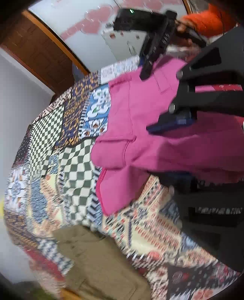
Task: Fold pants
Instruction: 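Lower both grippers to the pink pants waistband and close on it, then lift the pink pants waistband with both grippers and hold it up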
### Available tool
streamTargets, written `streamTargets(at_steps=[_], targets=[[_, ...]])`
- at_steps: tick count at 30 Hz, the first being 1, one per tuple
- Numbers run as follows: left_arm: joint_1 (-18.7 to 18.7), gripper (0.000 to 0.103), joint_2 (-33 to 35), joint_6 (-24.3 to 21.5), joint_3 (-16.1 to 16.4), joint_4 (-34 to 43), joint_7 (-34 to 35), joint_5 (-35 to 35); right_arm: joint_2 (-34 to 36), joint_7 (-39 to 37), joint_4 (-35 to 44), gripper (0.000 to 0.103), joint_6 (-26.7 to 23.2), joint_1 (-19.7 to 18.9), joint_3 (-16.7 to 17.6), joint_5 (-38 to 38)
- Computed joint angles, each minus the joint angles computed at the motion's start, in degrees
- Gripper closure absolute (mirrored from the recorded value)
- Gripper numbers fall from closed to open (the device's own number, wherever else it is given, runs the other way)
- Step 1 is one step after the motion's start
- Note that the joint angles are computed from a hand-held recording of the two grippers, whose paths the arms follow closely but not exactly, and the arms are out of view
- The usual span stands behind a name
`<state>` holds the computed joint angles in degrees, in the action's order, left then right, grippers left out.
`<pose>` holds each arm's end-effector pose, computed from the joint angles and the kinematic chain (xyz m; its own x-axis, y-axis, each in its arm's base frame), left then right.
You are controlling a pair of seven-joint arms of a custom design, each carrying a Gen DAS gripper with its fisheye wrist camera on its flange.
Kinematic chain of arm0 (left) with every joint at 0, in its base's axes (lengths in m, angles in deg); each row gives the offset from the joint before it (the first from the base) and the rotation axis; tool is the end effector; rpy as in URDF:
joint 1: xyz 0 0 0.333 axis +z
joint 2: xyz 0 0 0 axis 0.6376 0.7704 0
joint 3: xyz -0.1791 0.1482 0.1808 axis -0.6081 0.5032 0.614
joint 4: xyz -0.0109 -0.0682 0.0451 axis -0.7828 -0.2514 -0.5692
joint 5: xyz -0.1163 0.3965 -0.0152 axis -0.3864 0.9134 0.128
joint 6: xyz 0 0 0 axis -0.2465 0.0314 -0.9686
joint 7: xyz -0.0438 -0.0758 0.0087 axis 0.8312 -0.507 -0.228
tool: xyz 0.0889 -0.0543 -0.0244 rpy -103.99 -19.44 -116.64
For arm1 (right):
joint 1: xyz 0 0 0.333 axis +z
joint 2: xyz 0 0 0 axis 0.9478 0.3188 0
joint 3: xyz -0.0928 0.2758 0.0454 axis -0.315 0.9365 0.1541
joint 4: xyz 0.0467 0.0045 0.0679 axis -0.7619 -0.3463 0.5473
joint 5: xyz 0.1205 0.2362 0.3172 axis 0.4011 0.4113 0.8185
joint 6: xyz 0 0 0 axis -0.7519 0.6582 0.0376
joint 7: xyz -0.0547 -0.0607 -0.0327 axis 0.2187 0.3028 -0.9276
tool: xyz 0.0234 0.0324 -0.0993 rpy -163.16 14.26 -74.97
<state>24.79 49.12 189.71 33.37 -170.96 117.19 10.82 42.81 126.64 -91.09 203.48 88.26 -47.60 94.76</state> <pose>0.5019 -0.2436 0.3802 -0.3144 -0.8951 0.3162 -0.8952 0.1688 -0.4124 0.4010 0.0213 0.4178 0.1398 -0.9094 -0.3918 -0.8954 0.0528 -0.4422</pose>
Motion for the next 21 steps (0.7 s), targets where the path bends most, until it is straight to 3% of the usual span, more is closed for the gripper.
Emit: streamTargets(at_steps=[7, 21], targets=[[-0.25, 0.084, -2.01, 5.28, -1.39, -2.02, -7.55, 12.33, -1.78, -0.13, -0.81, 0.087, 2.54, -0.21, 0.47, -0.19], [-2.39, 0.092, -11.25, 7.55, -0.24, -6.73, -5.66, 9.45, -9.55, 3.92, -2.41, 0.09, 4.82, 1.14, 1.22, -5.35]])
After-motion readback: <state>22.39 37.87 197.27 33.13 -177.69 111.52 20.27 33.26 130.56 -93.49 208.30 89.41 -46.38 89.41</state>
